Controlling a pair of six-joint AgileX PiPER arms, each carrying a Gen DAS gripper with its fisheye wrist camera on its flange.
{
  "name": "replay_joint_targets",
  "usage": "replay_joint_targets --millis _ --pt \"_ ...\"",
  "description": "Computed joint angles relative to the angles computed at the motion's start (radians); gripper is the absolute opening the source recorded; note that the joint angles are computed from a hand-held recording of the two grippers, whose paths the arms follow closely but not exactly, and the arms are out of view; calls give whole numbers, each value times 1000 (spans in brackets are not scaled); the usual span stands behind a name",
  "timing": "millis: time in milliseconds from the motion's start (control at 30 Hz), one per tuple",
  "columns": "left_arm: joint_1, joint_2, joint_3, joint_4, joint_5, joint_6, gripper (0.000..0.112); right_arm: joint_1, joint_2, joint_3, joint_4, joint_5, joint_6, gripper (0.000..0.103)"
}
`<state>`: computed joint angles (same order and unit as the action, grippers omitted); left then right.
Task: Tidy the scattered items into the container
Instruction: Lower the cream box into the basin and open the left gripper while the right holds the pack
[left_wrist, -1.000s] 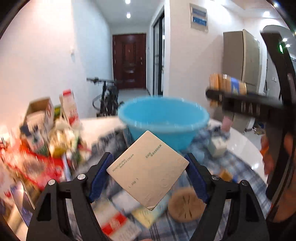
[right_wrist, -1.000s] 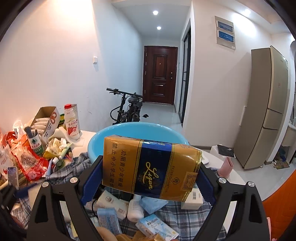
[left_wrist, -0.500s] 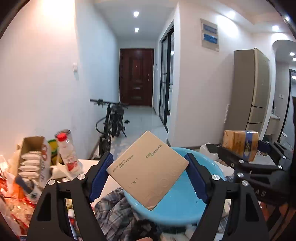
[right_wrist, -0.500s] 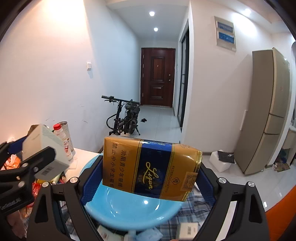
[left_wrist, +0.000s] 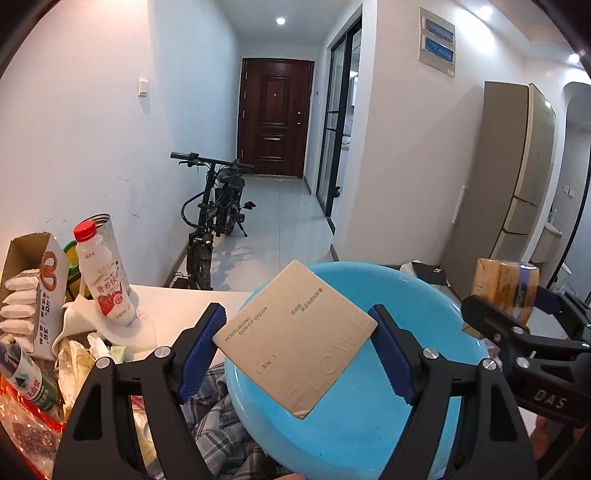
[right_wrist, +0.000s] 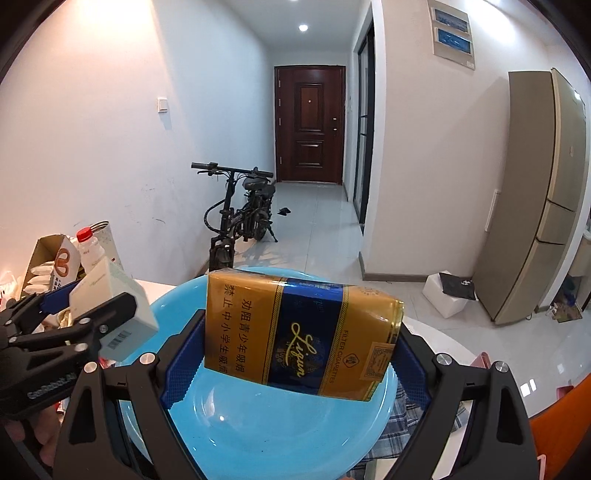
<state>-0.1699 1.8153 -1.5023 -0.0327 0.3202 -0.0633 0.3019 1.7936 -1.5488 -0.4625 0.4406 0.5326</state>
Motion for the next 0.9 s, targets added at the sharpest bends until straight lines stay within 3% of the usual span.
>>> replay_joint_targets --millis 400,567,900 --pt "-28 -15 19 193 -11 -162 78 34 6 -16 -56 27 28 92" --pt "-16 -1 -2 94 5 -70 78 49 -6 -1 -98 29 64 92" --pt "-28 4 -11 142 14 -109 78 51 -9 1 -103 34 69 92"
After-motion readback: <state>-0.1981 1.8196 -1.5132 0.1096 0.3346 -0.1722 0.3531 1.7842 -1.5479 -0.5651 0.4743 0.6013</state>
